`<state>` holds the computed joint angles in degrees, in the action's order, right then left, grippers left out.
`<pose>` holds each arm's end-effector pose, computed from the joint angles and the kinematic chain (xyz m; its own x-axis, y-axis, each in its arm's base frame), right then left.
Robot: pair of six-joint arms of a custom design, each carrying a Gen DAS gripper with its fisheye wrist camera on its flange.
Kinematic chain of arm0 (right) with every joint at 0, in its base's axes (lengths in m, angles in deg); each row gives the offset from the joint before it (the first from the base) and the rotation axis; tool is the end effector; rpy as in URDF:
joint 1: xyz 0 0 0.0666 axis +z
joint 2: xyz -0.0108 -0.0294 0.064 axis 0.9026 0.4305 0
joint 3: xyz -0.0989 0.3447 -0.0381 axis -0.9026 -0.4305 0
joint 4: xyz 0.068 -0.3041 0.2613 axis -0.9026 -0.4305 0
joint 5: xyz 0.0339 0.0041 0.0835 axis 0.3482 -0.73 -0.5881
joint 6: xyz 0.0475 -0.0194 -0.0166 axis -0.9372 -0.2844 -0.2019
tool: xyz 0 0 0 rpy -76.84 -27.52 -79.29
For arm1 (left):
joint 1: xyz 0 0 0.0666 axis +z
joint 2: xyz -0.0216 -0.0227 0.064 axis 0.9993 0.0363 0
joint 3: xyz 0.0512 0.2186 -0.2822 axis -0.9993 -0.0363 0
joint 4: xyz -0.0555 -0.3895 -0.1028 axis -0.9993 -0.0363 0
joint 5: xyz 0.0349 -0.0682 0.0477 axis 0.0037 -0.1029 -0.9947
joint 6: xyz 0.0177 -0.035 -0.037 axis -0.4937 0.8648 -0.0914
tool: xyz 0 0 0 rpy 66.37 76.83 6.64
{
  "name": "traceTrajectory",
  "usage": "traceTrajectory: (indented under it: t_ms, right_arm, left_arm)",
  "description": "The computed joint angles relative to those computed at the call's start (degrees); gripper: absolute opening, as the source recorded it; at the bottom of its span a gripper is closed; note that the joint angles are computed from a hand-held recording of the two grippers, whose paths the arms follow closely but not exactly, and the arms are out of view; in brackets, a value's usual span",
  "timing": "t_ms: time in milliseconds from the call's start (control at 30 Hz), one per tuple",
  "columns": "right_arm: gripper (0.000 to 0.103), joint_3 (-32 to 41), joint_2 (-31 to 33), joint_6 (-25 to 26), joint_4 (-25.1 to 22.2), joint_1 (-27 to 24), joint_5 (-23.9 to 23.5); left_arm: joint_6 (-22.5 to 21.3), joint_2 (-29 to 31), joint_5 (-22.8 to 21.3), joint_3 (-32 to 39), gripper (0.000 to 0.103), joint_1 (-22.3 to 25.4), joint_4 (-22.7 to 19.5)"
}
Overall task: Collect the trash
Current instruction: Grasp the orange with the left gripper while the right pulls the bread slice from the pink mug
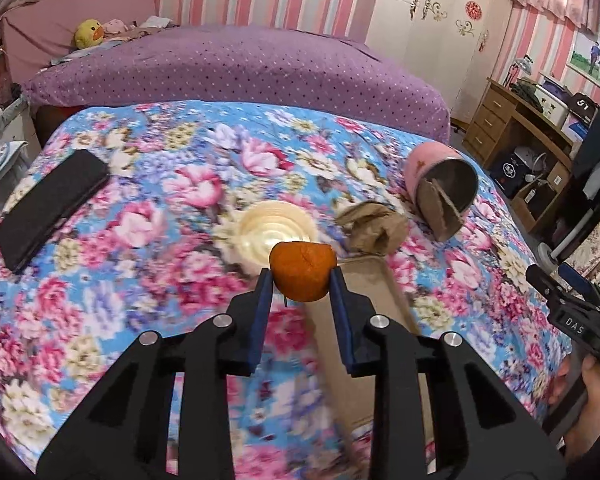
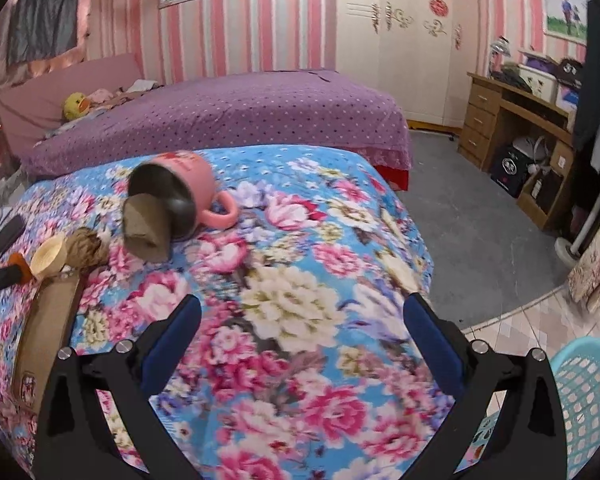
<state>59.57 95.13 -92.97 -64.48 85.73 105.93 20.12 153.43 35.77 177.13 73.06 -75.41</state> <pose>0.4608 0.1592 0.4467 -0.5862 0.2056 -0.7836 0.3273 0.9449 0.0031 0.5411 -0.1494 0.4630 -0.7222 0.0973 -0.6848 0.2853 0.9438 -0.1668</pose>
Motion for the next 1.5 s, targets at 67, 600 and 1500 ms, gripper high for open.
traceTrajectory:
  t_ms: [67,600,1500]
  right_arm:
    - [0.099,0.8,0.8,1.3,0.6,0.9,0.0]
    - [0.073,17.7,15.6,10.6,-1.3,3.1,-5.8]
    - [0.014,2.5,-0.5,9.0,-1.2,5.6,-6.7]
  left_arm:
    - [-0.5,-0.3,-0.7,-0.1,0.028,1.0,0.0]
    - [1.9,-1.4,-3.8,-1.3,0.028,8.8,1.1]
    - [2.0,-9.6,-3.8,-8.5,0.028,3.5,3.2]
